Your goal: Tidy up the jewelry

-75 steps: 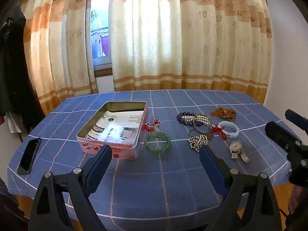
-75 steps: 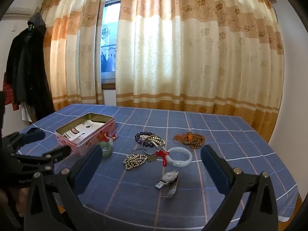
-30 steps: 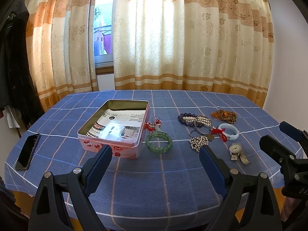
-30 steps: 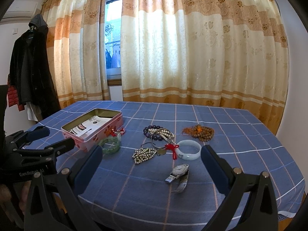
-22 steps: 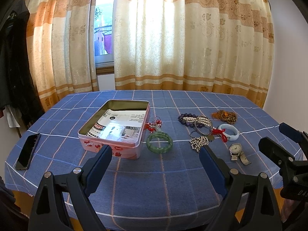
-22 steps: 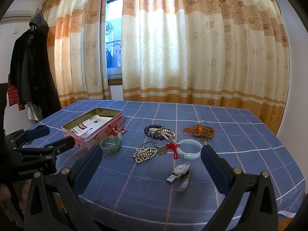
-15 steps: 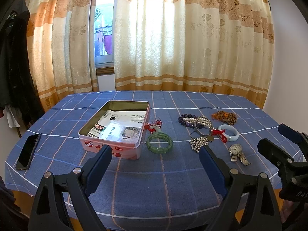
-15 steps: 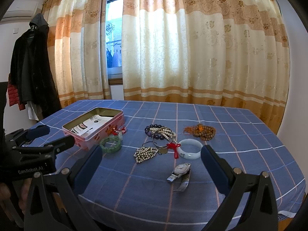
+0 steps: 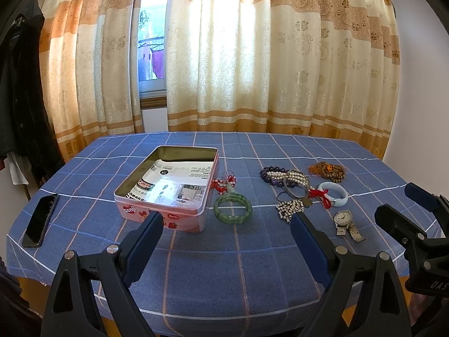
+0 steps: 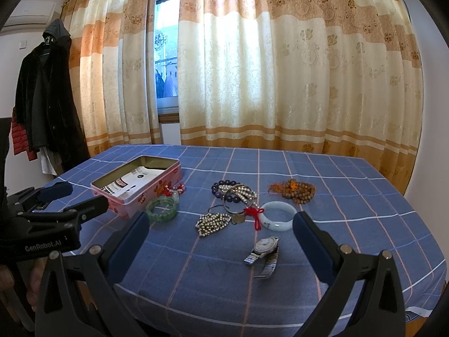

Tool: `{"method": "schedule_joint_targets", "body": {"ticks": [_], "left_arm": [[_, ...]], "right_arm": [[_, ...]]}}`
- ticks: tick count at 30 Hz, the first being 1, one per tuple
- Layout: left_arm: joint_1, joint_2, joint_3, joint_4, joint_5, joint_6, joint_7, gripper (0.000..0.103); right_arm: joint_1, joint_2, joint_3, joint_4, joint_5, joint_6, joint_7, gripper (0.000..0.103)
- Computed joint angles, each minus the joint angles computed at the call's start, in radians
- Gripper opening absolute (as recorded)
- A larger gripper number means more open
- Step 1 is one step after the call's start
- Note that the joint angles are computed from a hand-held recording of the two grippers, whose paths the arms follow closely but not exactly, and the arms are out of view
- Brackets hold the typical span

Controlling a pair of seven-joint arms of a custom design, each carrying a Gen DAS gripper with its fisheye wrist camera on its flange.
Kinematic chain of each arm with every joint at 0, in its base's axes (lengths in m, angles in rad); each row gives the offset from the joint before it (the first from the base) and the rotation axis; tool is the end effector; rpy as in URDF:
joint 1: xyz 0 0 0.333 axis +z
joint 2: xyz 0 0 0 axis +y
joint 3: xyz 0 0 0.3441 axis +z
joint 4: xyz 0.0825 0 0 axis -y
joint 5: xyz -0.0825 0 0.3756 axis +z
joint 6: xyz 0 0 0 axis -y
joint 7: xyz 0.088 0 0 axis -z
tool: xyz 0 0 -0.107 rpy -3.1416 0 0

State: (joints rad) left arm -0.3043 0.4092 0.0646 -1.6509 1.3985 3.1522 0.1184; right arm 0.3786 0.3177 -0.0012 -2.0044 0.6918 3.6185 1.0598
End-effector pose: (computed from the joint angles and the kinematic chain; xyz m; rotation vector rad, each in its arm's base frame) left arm 0.6410 -0.2546 0.4740 -1.4199 1.7596 -1.0850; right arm 0.6095 0.1544 0.4724 -1.4932 1.4195 -0.9778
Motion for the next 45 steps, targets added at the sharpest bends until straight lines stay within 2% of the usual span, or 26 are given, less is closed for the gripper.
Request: {"method": "schedule_joint_targets", "body": {"ticks": [9, 12, 19, 21, 23, 25, 28, 29, 32, 34, 36, 37, 38, 39, 40, 41, 42, 43, 44, 45], "left_arm": [[0.002, -0.001, -0.002, -0.004, -0.014, -0.001, 0.015, 0.092], [0.010, 0.000, -0.013, -0.010, -0.057, 0.000, 0.060, 0.092], [-0.008, 0.014, 0.005, -0.015, -0.152, 0.005, 0.147, 0.092], [0.020, 0.024, -0.030, -0.022, -0.234, 0.011, 0.235, 0.092], [0.082, 0.038, -0.114, -0.032, -0.347, 0.004, 0.372, 0.092], [0.104, 0.053, -0.147, -0.034, -0.406, 0.006, 0.440, 0.092], [0.142, 0.085, -0.205, -0.023, -0.493, -0.006, 0.537, 0.092], [0.153, 0.097, -0.226, -0.016, -0.520, -0.015, 0.570, 0.092], [0.174, 0.136, -0.274, 0.016, -0.587, -0.043, 0.664, 0.092], [0.186, 0.164, -0.305, 0.045, -0.629, -0.062, 0.727, 0.092], [0.190, 0.186, -0.324, 0.070, -0.665, -0.076, 0.780, 0.092], [0.190, 0.200, -0.334, 0.090, -0.681, -0.092, 0.810, 0.092], [0.185, 0.210, -0.335, 0.105, -0.695, -0.098, 0.830, 0.092], [0.175, 0.221, -0.329, 0.123, -0.707, -0.104, 0.845, 0.092], [0.171, 0.229, -0.328, 0.136, -0.722, -0.111, 0.862, 0.092], [0.167, 0.241, -0.331, 0.155, -0.737, -0.121, 0.884, 0.092], [0.163, 0.249, -0.331, 0.169, -0.751, -0.127, 0.902, 0.092], [0.154, 0.261, -0.327, 0.192, -0.764, -0.139, 0.921, 0.092], [0.149, 0.270, -0.326, 0.208, -0.777, -0.144, 0.940, 0.092], [0.143, 0.280, -0.325, 0.225, -0.790, -0.152, 0.959, 0.092]], "right_arm": [[-0.001, -0.001, -0.002, 0.000, -0.002, -0.005, 0.001, 0.103], [0.000, 0.003, 0.000, -0.001, -0.001, -0.002, 0.004, 0.103], [-0.014, 0.003, 0.003, -0.006, -0.018, -0.017, 0.029, 0.103], [-0.047, 0.002, 0.023, -0.014, -0.061, -0.024, 0.069, 0.103], [-0.074, 0.001, 0.036, -0.027, -0.099, -0.027, 0.115, 0.103], [-0.110, 0.003, 0.049, -0.044, -0.145, -0.033, 0.169, 0.103], [-0.111, 0.015, 0.024, -0.045, -0.150, -0.074, 0.196, 0.103], [-0.089, 0.025, -0.007, -0.035, -0.123, -0.102, 0.185, 0.100], [-0.106, 0.048, -0.017, -0.011, -0.135, -0.165, 0.209, 0.082], [-0.123, 0.062, -0.014, 0.006, -0.156, -0.190, 0.233, 0.082], [-0.171, 0.079, 0.021, 0.027, -0.199, -0.208, 0.265, 0.080], [-0.164, 0.087, 0.005, 0.044, -0.206, -0.233, 0.275, 0.078], [-0.184, 0.094, 0.021, 0.056, -0.218, -0.246, 0.285, 0.076], [-0.237, 0.101, 0.072, 0.069, -0.244, -0.258, 0.303, 0.076], [-0.267, 0.109, 0.099, 0.085, -0.258, -0.277, 0.320, 0.076], [-0.262, 0.119, 0.090, 0.103, -0.264, -0.294, 0.329, 0.075], [-0.231, 0.126, 0.053, 0.120, -0.268, -0.320, 0.340, 0.073], [-0.185, 0.137, -0.005, 0.141, -0.275, -0.357, 0.354, 0.066], [-0.167, 0.148, -0.028, 0.159, -0.279, -0.385, 0.364, 0.059], [-0.153, 0.153, -0.042, 0.170, -0.254, -0.400, 0.346, 0.058]]}}
